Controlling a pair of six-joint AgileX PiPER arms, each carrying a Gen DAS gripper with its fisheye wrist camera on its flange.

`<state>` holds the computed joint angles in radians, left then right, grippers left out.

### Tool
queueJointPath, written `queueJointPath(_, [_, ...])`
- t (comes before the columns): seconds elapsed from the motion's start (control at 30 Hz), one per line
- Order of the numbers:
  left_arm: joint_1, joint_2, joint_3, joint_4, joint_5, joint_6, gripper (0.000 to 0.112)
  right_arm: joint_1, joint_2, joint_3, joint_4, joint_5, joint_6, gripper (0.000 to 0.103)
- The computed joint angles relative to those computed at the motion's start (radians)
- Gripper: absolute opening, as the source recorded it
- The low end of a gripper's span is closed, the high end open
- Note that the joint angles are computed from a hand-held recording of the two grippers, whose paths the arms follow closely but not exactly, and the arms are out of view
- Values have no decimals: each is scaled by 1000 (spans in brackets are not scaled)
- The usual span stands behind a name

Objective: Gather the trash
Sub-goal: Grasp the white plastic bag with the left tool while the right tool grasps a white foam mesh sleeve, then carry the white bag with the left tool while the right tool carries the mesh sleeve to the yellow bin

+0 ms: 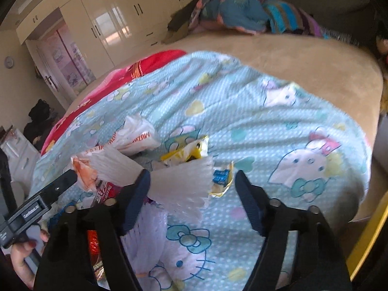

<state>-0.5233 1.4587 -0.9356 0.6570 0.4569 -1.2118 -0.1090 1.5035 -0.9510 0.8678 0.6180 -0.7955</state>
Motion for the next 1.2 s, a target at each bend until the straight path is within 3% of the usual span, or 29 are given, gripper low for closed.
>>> queueJointPath(0.13, [33, 23, -4, -69, -36, 51, 57, -21, -23, 34, 81, 36, -104, 23])
queueJointPath(0.2, [44, 23, 1, -78, -53, 52, 50, -35, -49, 58, 123, 45, -154, 16])
queueJointPath(0.3, [41, 25, 0, -75, -50, 37, 27, -51, -103, 101, 187, 42, -225, 15])
queueJointPath(0.4, [34, 9, 16, -20, -61, -37, 16, -77, -163, 144, 246, 37, -279, 14])
queueJointPath(0.6, [-19, -80, 64, 224, -60, -294, 10, -132, -264, 199, 352, 22, -369, 14])
queueJointPath(0.8, [-130, -183, 77, 406, 49, -483, 10, -222, -343, 219, 393, 58, -402, 14])
queueJointPath(1.2, [-349, -301, 94, 476, 225, -577, 10, -443, -430, 234, 345, 249, -381, 14])
